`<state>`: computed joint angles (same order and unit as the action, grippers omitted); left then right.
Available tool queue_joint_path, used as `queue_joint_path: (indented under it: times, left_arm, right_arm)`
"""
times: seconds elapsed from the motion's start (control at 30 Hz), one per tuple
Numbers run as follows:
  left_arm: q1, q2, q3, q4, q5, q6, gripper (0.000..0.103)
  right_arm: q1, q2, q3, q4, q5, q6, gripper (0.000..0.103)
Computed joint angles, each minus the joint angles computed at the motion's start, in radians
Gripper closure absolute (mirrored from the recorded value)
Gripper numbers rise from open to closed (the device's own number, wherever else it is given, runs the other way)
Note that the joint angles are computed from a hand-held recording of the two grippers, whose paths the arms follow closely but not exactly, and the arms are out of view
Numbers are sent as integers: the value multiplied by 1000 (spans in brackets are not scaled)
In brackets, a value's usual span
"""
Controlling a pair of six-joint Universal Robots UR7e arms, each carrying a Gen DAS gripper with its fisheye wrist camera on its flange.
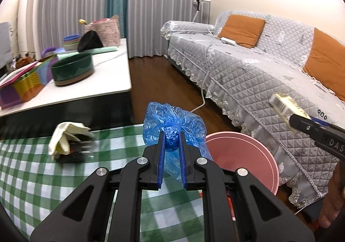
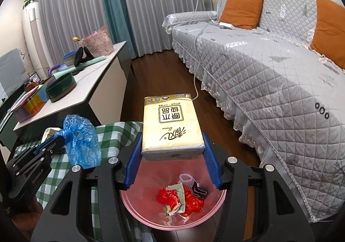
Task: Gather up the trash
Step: 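Open the left tool to drop the blue bag while the right tool drops the tissue pack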
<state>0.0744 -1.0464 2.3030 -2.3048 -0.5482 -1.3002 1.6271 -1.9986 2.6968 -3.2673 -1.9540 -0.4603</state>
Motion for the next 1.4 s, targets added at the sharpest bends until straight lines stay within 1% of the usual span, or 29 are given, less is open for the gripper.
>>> queue_joint_path:
  times: [0.13,0.3,0.53,0.6,0.67,0.7,0.73,0.77,0.8,0.93,1.1,1.3,1.4]
  left_arm:
    - [23,56,-7,-127,-12,94,91]
    - [44,111,-17,-226,-30,165,91]
    - [73,165,-26,-336,-52,242,91]
    - [81,177,-32,-352,-64,260,91]
    - [88,187,-35,-394,-82,296,90]
    - [87,193,-36,-419,-86,318,87]
    - [85,194,-37,-425,-86,327,75]
    - [84,196,-40,-423,-84,330,63]
    - [80,196,-42,-419,-79,329,61]
    - [68,180,-39,-375,-67,291,61]
    - [45,134,-28,-285,-55,229,61]
    - [1,35,-2,-114,-36,126,61]
    - [-25,-32,11,10,-28,46,61]
  right_arm:
    - [-36,14,3,-11,8,-11,50]
    - [-70,28,6,-27,18,-25,50]
    - [-83,65,6,-61,10,-34,50]
    - [-83,72,5,-70,5,-36,49]
    - [-83,84,0,-69,-8,-37,48]
    - [-85,90,-2,-69,-15,-39,43]
    - [-84,100,-3,-76,-25,-39,39]
    - [-87,102,-2,-81,-27,-40,37]
    - [-91,102,-2,-78,-28,-37,37]
    - [-91,85,-4,-67,-27,-24,35]
    - [-66,67,-5,-51,-36,-9,35]
    - [5,73,0,-59,-72,5,35]
    - [36,83,4,-65,-92,8,35]
